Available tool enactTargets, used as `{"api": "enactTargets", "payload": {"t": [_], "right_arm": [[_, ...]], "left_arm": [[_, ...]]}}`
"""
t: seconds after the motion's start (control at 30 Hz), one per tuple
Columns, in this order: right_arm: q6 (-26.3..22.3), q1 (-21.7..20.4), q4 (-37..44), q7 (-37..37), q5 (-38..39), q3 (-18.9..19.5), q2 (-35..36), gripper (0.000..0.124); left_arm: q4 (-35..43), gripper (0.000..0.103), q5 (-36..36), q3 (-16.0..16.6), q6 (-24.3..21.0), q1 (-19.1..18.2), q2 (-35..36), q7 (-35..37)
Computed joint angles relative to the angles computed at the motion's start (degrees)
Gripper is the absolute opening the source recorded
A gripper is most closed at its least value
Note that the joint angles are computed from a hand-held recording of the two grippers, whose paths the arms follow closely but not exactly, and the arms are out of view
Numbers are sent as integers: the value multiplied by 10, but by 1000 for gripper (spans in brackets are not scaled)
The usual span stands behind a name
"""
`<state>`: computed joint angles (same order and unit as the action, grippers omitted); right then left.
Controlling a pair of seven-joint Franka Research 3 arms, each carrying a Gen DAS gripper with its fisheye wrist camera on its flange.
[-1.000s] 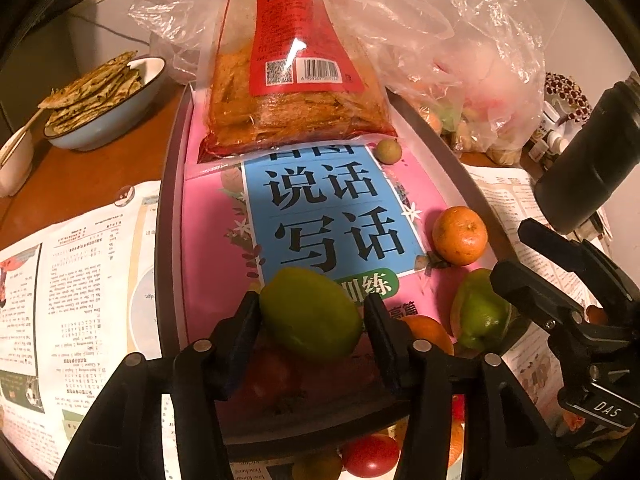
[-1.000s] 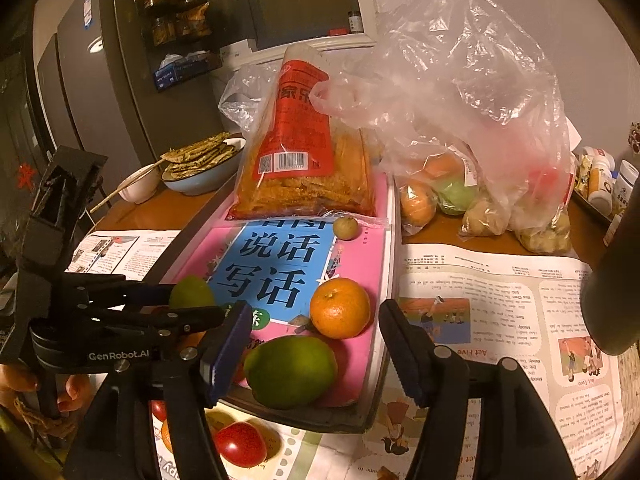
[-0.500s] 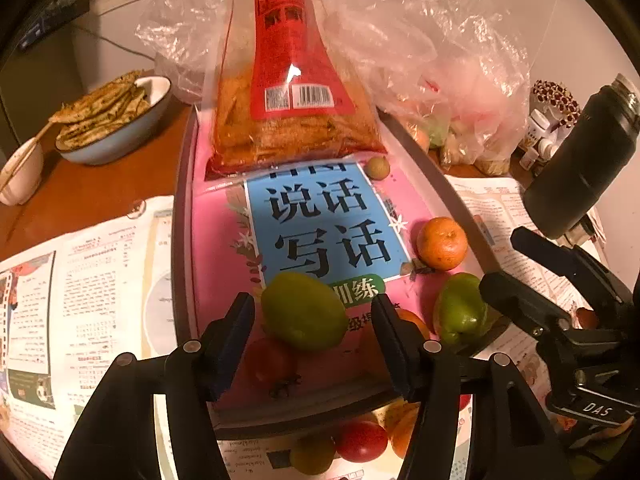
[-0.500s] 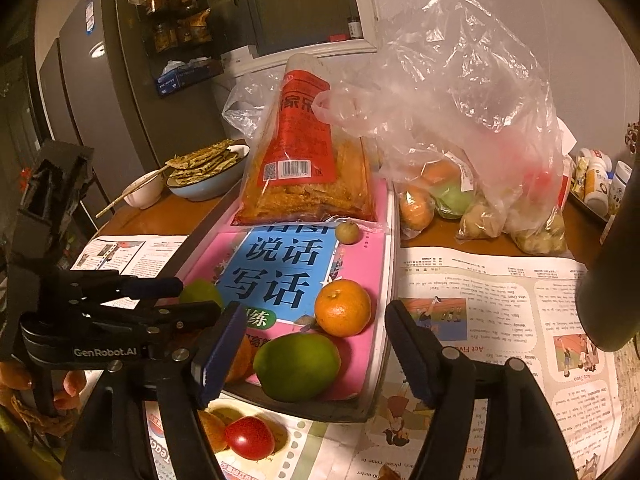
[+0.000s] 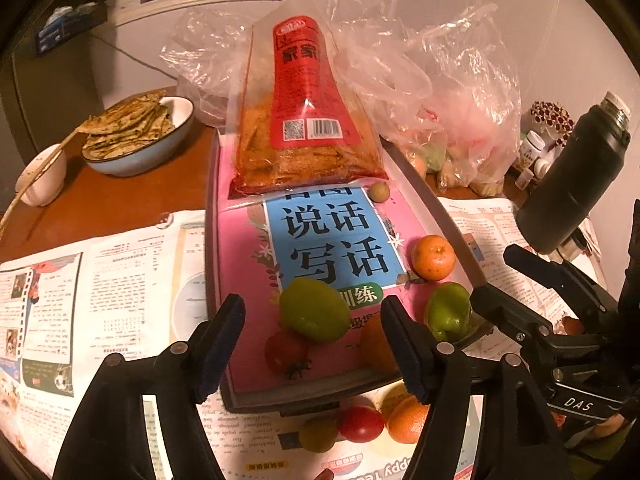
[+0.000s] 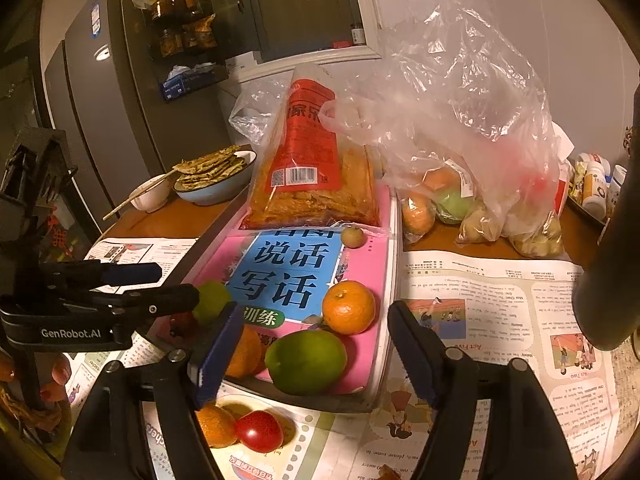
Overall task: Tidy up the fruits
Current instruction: 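Pull both grippers back from the book toward the remaining fruits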
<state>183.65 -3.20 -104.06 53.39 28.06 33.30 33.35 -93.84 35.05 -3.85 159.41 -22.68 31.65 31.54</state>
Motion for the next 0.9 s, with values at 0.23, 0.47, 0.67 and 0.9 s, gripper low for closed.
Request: {"api": "enactTargets", "payload": {"t": [0.23, 0.47, 0.67, 0.9], "right_arm": [[17, -46, -27, -16, -12, 55, -4, 76], [36, -85, -64, -4, -55, 99, -10, 77], [48, -95, -85, 28, -99, 107, -17, 80], [61, -104, -107, 63, -156, 112, -25, 81]], "left_arm": [[-35, 77, 23, 8, 13, -6, -27, -24], [-61, 79, 57, 20, 8, -16, -49, -72], [-74, 80, 81, 12, 7, -9, -60, -94], [-85, 80, 76, -4, 0, 2, -65, -80]]}}
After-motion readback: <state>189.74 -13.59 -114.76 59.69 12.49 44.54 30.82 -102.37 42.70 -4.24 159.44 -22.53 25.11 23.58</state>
